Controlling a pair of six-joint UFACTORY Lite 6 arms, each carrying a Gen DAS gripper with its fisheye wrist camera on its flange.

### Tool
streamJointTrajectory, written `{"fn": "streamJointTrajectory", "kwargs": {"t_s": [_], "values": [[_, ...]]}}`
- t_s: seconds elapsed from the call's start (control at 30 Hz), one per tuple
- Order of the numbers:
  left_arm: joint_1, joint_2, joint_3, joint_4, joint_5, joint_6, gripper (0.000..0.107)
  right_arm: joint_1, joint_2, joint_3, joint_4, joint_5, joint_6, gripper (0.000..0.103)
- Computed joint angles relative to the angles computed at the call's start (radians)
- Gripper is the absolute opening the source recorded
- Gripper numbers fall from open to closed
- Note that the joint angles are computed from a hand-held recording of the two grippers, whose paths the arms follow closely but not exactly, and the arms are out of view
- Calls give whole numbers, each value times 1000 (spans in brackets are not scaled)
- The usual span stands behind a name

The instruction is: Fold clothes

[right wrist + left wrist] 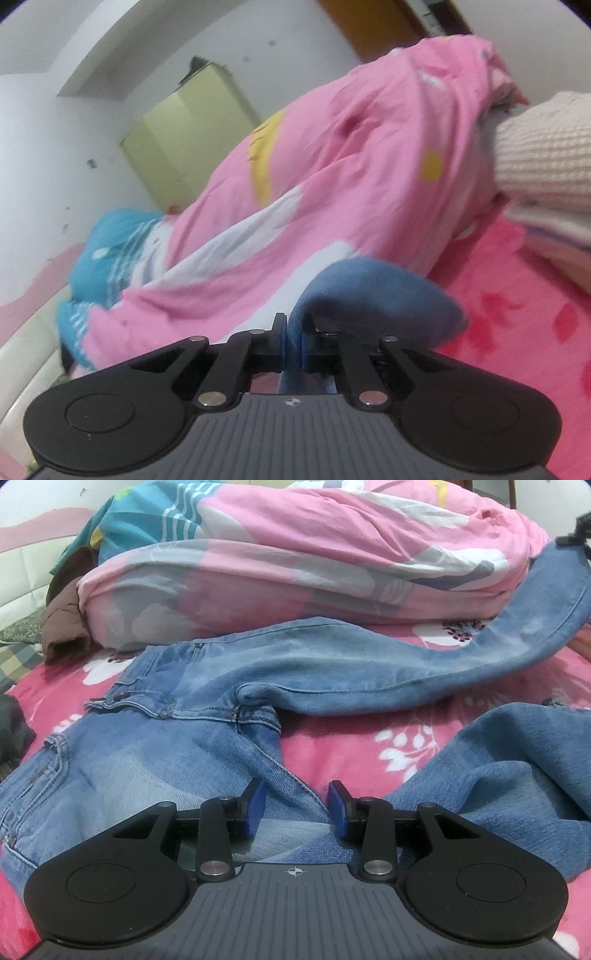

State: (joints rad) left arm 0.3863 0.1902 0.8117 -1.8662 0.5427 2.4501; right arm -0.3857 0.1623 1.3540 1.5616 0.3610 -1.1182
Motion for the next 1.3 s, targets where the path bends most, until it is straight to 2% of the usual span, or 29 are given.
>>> {"fn": "streamJointTrajectory", "kwargs": {"t_s": [0.17,0.23,0.3,0.37,0.4,0.43,0.5,0.57,0.73,0.8,0.97,1.1,1.3], "values": [[4,13,23,48,-3,-47,38,-72,-25,-151,135,4,-174,8],[5,18,32,65,-3,-58,39,-90,14,-184,100,-26,-184,9],[4,20,34,68,-6,-56,39,-112,84,-183,-32,-47,-93,11],[2,18,32,61,-9,-48,39,-140,118,-196,-157,-51,45,31],[2,17,31,60,-10,-46,39,-158,119,-214,-178,-47,82,38],[2,18,33,66,-11,-53,39,-177,90,-252,-156,-35,78,49],[3,21,46,98,-14,-92,39,-217,4,-347,-97,-5,32,55],[2,19,60,141,-23,-143,39,-243,-87,-415,-172,9,94,63],[40,-45,35,196,6,-186,43,-282,-364,-573,-374,53,238,67],[70,-83,14,214,38,-190,44,-283,-486,-630,-433,85,288,70],[184,-167,-21,324,147,-239,45,-219,-722,-677,-613,137,464,72],[258,-207,-15,398,191,-329,45,-119,-801,-660,-703,127,576,72],[336,-309,-13,453,228,-418,45,4,-795,-657,-607,101,523,72]]}}
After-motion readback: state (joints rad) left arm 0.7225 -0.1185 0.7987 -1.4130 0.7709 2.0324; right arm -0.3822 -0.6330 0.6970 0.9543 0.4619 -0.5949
